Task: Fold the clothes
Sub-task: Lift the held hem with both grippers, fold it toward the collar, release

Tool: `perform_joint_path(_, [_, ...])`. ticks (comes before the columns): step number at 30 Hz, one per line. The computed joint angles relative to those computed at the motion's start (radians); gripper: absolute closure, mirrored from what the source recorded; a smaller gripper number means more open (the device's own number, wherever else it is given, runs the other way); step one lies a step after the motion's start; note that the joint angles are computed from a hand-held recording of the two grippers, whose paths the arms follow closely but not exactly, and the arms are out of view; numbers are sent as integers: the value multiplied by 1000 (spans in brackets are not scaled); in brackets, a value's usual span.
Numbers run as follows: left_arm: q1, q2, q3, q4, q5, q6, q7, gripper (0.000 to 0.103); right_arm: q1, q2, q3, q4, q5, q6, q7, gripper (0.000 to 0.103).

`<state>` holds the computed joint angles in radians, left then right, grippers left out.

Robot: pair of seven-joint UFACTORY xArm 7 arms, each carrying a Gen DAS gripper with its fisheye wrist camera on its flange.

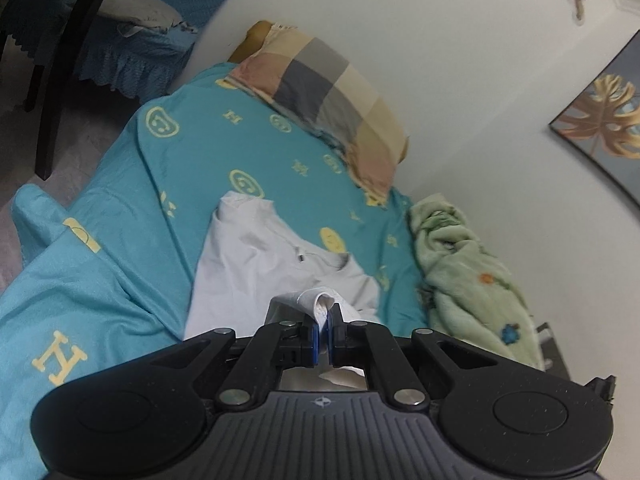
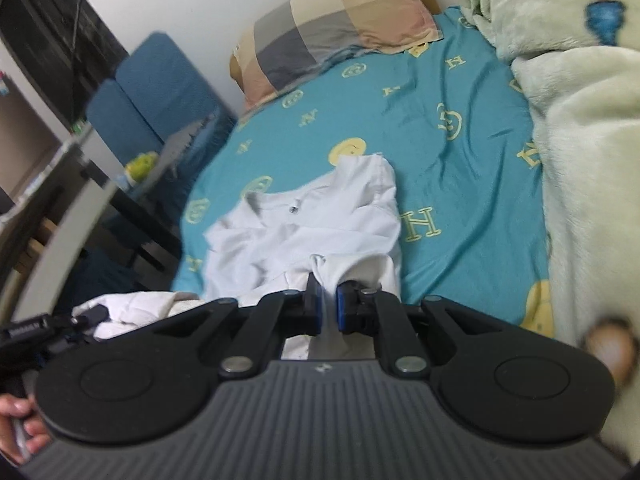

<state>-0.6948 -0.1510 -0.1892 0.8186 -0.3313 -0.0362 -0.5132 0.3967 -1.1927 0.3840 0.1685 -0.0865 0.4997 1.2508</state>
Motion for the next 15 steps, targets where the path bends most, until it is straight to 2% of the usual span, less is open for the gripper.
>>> perform_joint_path(2, [95,51,-69,18,107,-2,-73,99,-23,68,-20,-17,-7,-76,-21,92])
perform_joint_path(4, [146,95,-97,33,200,2,-134,98,-52,139,-27,-25,-26,-148,-52,92])
perform_joint_path(6, [177,141,-102,51,325,9,-222,98,-86,215,-20,-22,-54,-204,-88,92])
perform_joint_path(8, [171,184,-77,72,414,21,-285,98,-114,273,-7,-20,-73,-243,-109,92])
perform_joint_path(12, [149,249,-45,103,433,39,-289,97,-129,338,-19,-25,-67,-285,-120,91])
perform_joint_path(15, [150,259,-50,105,402,45,-255,96,-122,344,-32,-27,-48,-285,-115,90])
